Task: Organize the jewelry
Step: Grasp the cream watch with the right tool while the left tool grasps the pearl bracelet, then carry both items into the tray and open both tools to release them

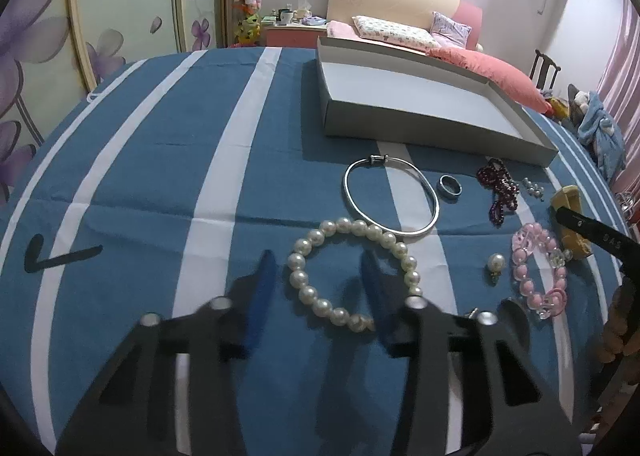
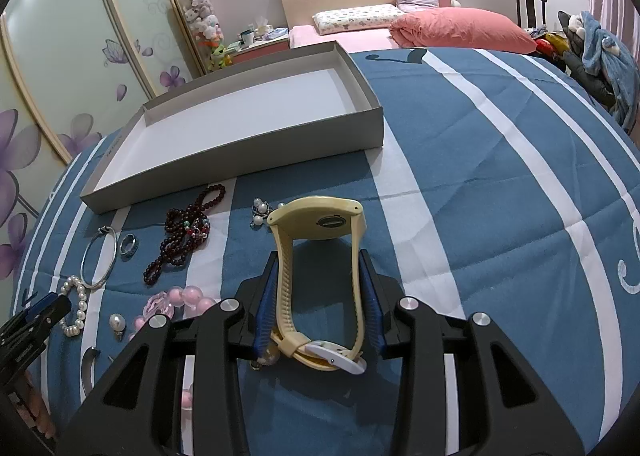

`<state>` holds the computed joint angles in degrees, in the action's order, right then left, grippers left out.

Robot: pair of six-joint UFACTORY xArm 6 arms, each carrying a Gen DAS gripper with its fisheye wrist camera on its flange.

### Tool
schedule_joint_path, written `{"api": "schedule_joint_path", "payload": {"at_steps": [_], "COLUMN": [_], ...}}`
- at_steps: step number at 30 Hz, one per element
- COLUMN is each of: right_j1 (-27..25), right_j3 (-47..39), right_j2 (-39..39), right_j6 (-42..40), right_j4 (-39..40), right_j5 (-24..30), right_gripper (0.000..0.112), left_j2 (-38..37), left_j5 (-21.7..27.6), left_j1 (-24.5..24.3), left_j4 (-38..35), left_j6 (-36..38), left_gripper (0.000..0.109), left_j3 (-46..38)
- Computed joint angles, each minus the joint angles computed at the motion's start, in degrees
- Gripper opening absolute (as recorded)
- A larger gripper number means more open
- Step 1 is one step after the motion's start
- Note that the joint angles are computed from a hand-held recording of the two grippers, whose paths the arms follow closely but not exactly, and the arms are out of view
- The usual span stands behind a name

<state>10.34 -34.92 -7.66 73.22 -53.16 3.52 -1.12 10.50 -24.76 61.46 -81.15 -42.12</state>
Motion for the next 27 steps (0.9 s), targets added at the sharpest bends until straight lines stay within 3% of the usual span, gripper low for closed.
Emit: {"api": "schedule_joint_path", "payload": {"at_steps": [9, 16, 27], "right_j1": [-0.3, -1.1, -2.9], "right_j3": [0.6, 1.1, -1.0], "right_j2": [-0.5, -1.3, -2.4], "right_j6": [0.4, 3.5, 15.3], "right_j4": [-0.2, -3.9, -18.2], "right_j5": [-0.7, -1.7, -2.8], "right_gripper": [0.039, 0.039, 0.039], "left_j2": [0.6, 0.7, -0.5], "left_j5": [3.9, 3.6, 1.4], "left_j1": [-1.9, -2.2, -2.4], "left_j4": [-0.7, 0.5, 17.1], "left_j6": [4.1, 3.7, -10.4], "left_gripper": [0.011, 0.01, 0.01], "left_j3": [-1.4, -1.6, -4.9]}}
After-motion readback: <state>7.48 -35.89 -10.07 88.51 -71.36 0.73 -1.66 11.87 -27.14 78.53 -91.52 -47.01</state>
